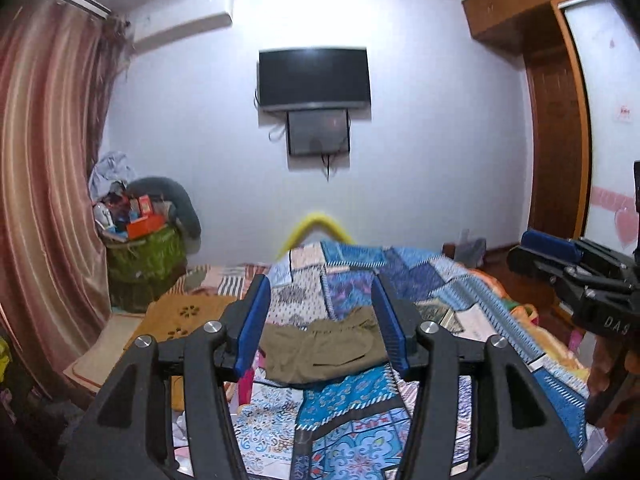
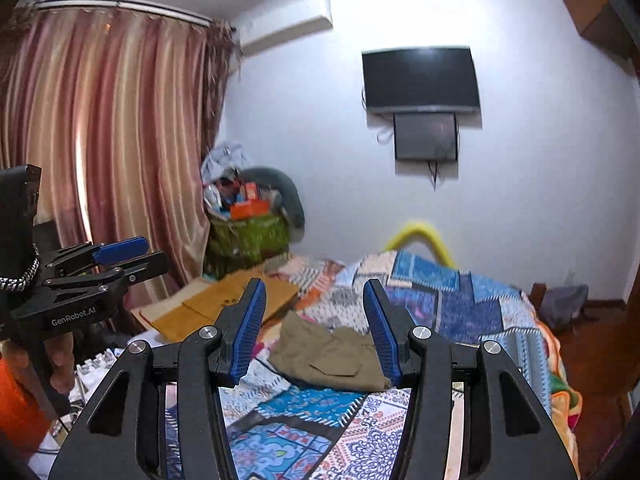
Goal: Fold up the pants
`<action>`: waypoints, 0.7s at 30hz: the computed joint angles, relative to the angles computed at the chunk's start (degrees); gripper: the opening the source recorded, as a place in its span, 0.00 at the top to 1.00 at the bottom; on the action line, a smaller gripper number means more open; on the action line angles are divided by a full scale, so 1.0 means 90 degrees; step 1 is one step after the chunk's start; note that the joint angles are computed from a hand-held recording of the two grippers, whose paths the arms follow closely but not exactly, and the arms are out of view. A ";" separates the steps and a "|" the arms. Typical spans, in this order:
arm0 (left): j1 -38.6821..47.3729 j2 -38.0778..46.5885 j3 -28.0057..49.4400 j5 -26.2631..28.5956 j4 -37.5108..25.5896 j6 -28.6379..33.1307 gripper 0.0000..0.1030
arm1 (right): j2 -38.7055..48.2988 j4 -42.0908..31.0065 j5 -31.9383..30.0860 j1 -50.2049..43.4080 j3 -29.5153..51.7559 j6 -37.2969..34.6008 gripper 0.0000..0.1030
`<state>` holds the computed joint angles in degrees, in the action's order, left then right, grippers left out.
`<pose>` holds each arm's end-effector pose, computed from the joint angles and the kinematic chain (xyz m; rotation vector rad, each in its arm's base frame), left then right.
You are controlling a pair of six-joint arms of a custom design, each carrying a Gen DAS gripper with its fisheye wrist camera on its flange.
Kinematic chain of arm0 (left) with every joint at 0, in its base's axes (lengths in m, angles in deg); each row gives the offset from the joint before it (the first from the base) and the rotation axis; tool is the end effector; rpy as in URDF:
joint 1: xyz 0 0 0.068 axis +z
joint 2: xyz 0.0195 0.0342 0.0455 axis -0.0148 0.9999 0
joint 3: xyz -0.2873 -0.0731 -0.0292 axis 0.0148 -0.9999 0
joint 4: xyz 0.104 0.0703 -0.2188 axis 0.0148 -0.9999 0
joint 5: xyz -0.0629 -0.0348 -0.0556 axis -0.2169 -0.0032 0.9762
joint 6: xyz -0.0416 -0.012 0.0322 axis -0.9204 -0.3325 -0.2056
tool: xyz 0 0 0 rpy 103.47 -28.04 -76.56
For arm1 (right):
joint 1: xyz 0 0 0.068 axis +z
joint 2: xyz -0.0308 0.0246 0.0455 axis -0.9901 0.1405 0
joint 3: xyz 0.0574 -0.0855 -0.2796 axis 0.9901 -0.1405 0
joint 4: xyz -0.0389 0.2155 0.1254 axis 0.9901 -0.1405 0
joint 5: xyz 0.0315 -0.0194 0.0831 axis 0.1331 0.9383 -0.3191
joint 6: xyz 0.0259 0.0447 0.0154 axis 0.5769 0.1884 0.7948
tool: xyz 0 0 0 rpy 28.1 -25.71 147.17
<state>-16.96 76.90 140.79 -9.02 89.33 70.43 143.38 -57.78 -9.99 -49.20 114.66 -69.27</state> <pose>0.2622 -0.0820 0.3589 0.4517 1.7687 -0.2879 0.2266 0.1291 0.3659 -0.1097 1.8118 0.1366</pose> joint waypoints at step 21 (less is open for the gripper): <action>-0.0190 -0.1289 -0.1368 -0.0188 0.0638 -0.0240 0.00 | -0.0700 0.0440 0.2057 0.1403 -0.0794 0.0322 0.00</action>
<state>-18.67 65.29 128.48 -10.71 95.07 68.27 137.08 -53.82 8.52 -36.57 107.52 -66.37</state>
